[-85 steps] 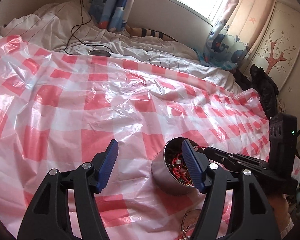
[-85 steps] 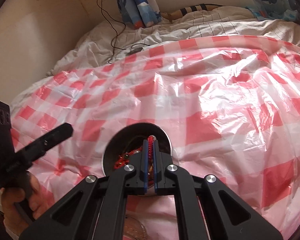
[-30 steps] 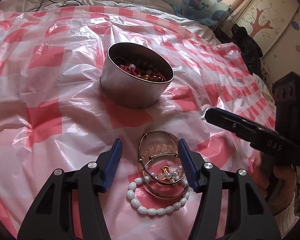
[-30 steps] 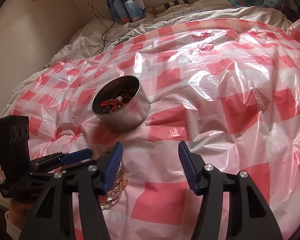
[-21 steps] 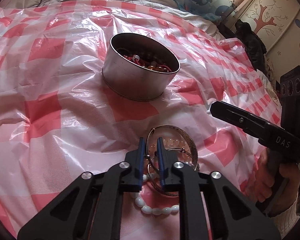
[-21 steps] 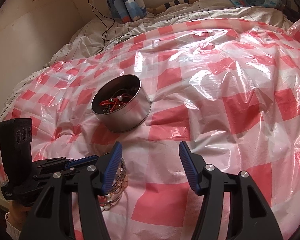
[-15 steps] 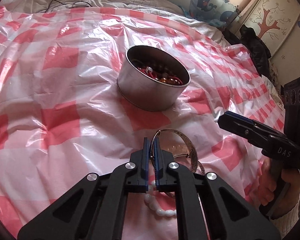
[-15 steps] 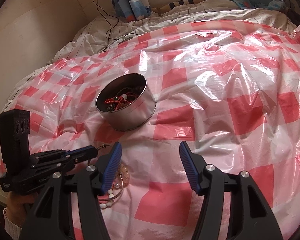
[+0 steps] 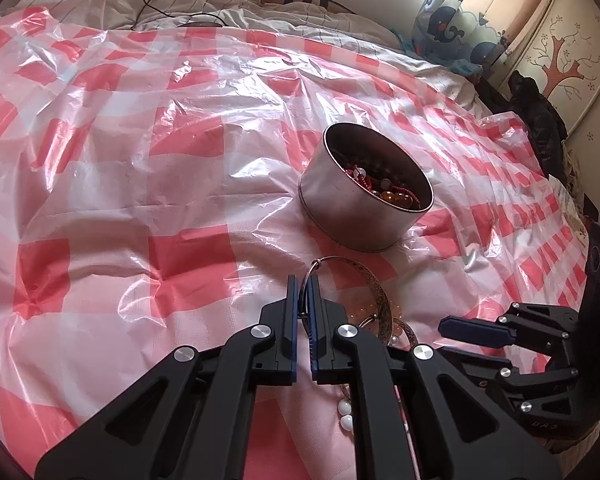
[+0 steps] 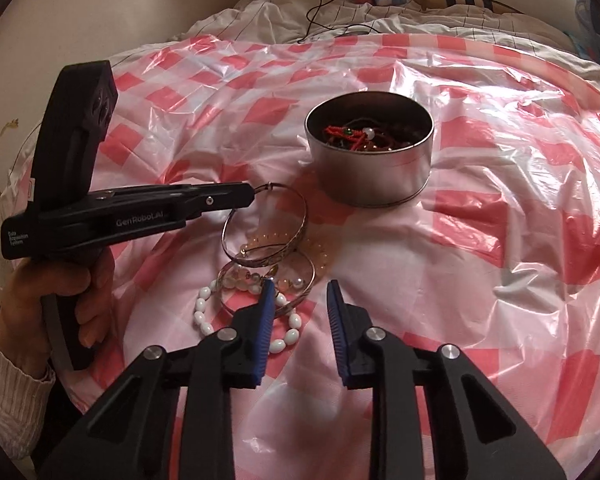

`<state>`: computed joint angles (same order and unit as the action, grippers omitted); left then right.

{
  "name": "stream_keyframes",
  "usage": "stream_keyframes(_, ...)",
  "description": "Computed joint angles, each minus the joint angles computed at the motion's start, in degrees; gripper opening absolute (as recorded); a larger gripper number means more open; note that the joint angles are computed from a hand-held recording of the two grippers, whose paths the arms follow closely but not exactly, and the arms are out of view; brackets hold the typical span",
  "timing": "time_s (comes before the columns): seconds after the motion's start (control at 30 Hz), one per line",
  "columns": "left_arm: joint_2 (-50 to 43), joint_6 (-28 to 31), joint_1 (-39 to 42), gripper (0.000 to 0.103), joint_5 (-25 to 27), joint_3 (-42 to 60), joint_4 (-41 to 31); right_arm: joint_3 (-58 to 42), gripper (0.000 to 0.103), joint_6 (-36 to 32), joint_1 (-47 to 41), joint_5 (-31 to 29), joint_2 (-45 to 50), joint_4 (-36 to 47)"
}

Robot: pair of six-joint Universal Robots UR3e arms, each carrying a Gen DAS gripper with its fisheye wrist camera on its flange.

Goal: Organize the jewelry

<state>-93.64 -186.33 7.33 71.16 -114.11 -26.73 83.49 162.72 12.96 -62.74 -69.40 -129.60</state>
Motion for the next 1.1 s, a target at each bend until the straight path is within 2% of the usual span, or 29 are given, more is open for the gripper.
stream_keyframes(0.2,-0.1,0.2,0.1,0.004,-0.3,0.1,-0.1,-0.9,0.017,1.2,1.7,-1.4,1.9,-0.4)
stream_keyframes(0.4,-0.1,0.0,0.4,0.004,-0.7,0.0,0.0,-0.3,0.0,1.8,1.2,-2.6,1.2,-1.8)
stream_keyframes(0.53,-0.4,-0.3,0.2,0.004,-0.7,0.0,0.1,-0.2,0.0,2.7,0.0,-2.5,1.0,-1.8)
stream_keyframes(0.67,-0.8,-0.3,-0.1,0.004,-0.5,0.4,-0.2,-1.7,0.001,3.9,-1.9,3.0,2.1,2.8)
stream_keyframes(0.9,-1.4,-0.1,-0.5,0.004,-0.5,0.8,-0.5,-1.9,0.001,6.7,-1.5,2.5,2.9,1.5)
stream_keyframes(0.93,-1.5,-0.1,-0.6,0.004,-0.5,0.8,-0.5,-2.0,0.015,7.2,-1.6,2.5,3.0,1.5)
stream_keyframes(1.0,-1.5,-0.1,-0.6,0.004,-0.5,0.9,-0.5,-0.6,0.056,8.6,-2.4,4.0,2.4,0.0)
stream_keyframes(1.1,-1.5,-0.2,-0.6,0.004,-0.4,0.9,-0.4,0.5,0.056,8.5,-2.8,5.6,1.7,-1.4)
